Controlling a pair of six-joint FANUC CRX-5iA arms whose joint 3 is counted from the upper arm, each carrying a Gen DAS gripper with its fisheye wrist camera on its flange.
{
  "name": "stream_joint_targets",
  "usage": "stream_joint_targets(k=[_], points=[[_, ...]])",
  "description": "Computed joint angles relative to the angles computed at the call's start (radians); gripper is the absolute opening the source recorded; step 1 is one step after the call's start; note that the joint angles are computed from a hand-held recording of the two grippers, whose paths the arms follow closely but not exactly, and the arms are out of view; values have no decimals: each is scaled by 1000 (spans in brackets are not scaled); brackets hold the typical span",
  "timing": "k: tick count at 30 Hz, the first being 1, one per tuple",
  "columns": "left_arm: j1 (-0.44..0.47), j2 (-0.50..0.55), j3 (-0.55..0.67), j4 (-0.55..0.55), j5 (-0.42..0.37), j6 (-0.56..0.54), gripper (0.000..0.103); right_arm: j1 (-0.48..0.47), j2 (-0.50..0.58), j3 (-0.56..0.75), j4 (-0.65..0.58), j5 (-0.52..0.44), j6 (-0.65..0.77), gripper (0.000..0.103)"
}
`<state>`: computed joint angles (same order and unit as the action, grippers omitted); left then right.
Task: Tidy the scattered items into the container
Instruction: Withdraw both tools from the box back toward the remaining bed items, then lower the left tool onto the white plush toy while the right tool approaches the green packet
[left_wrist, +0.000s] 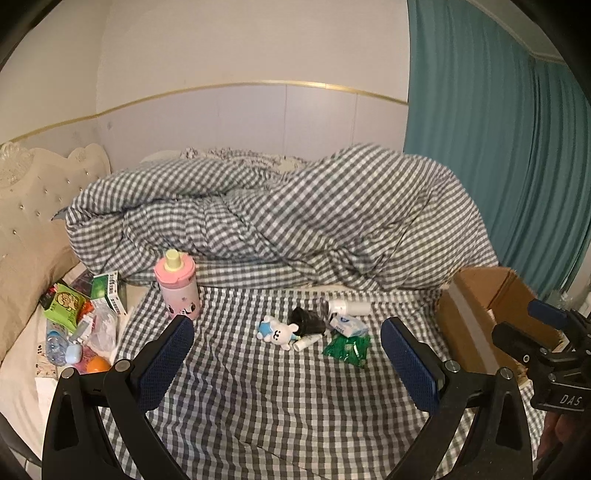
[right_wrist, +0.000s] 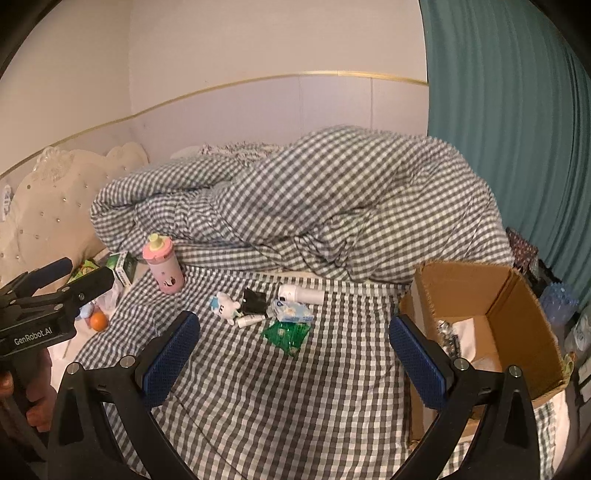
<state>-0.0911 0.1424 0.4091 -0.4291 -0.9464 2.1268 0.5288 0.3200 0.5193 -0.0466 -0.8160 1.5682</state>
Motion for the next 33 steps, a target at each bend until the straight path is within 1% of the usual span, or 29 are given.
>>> stream_joint_targets(k=[6,11,16,23,33], points=[[36,55,7,42,29,-29,103,-10,105,110,-43,-74,31,103],[64,111,28,67,34,-50,103,-6,181,182,-54,-104,42,103],[97,140,9,120,78,-89,103,-1,247,240,-58,-117,49,103],[132,194,13,166,93,-136,103,5,328,314,-64,-150,42,103],[169,269,24,232,123,-236,103,12,445,430,-64,-205,10,103]])
